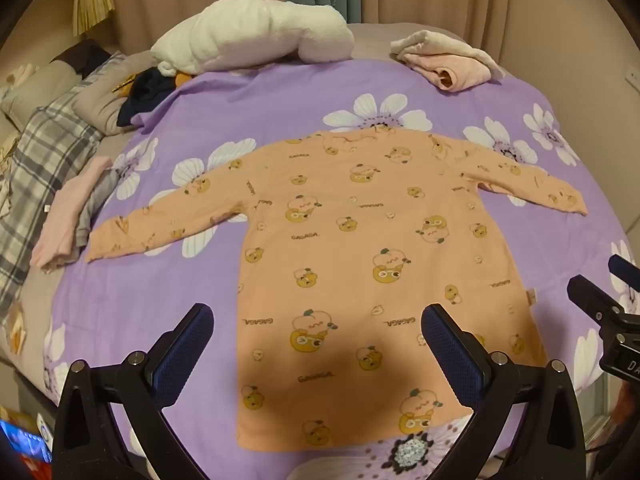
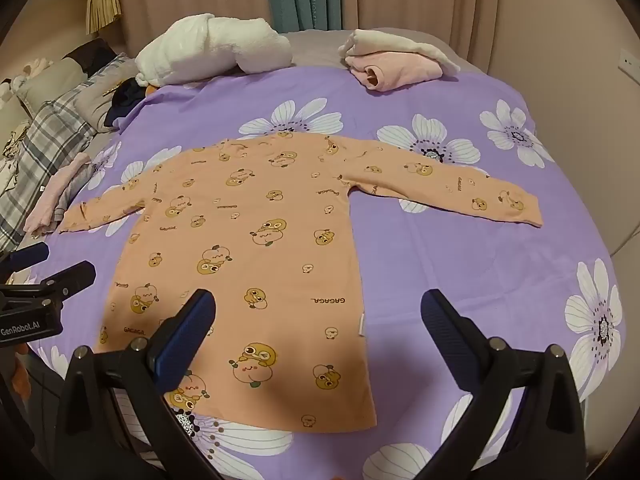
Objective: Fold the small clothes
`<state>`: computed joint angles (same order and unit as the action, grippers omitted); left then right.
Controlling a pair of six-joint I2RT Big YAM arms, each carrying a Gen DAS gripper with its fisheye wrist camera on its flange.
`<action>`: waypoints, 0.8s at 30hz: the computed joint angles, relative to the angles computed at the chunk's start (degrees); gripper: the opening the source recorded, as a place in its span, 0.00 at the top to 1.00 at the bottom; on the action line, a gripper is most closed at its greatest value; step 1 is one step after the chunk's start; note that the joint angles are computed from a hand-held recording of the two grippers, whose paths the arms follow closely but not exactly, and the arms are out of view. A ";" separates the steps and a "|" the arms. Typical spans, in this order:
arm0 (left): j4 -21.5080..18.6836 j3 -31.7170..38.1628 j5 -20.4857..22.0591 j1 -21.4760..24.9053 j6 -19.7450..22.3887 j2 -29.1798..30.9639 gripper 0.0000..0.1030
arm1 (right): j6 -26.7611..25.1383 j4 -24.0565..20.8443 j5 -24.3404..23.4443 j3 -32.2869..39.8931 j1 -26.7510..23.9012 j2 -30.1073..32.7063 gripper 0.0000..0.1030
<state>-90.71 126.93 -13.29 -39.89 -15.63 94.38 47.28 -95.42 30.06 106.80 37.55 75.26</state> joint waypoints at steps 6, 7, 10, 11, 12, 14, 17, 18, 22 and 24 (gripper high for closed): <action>0.45 -0.67 -0.17 -0.11 -0.12 -0.32 0.00 | -0.42 0.62 -0.20 -0.80 -0.29 -0.55 0.00; 0.45 -0.75 -0.20 -0.13 -0.19 -0.34 0.00 | -0.31 0.50 -0.15 -0.43 -0.10 -0.22 0.00; 0.68 -1.52 -0.10 0.11 -0.05 -0.80 0.00 | 0.11 0.33 0.28 -0.74 0.71 -0.39 0.00; 1.05 -1.87 0.00 0.19 -0.02 -1.01 0.00 | 0.06 0.32 0.29 -0.77 0.77 -0.39 0.00; 1.35 -2.12 0.09 0.23 -0.10 -1.14 0.00 | -0.87 0.97 -0.29 -0.94 0.10 -0.34 0.00; 1.35 -2.06 0.06 0.23 -0.11 -1.11 0.00 | -1.16 1.06 -0.61 -0.87 -0.04 -0.33 0.00; 1.15 -1.93 0.10 0.33 0.14 -1.07 0.00 | -1.39 1.09 -1.00 -0.57 -0.21 -0.21 0.00; 1.10 -1.99 -0.03 0.31 0.13 -1.09 0.00 | -1.50 1.22 -1.05 -0.69 -0.23 -0.30 0.00; 0.87 -1.30 0.25 0.96 0.73 -0.70 0.00 | -1.70 2.45 -0.59 -1.33 -0.13 -0.74 0.00; 1.01 -1.48 0.19 0.92 0.81 -0.80 0.00 | -1.94 3.11 0.45 -1.74 0.18 -0.84 0.00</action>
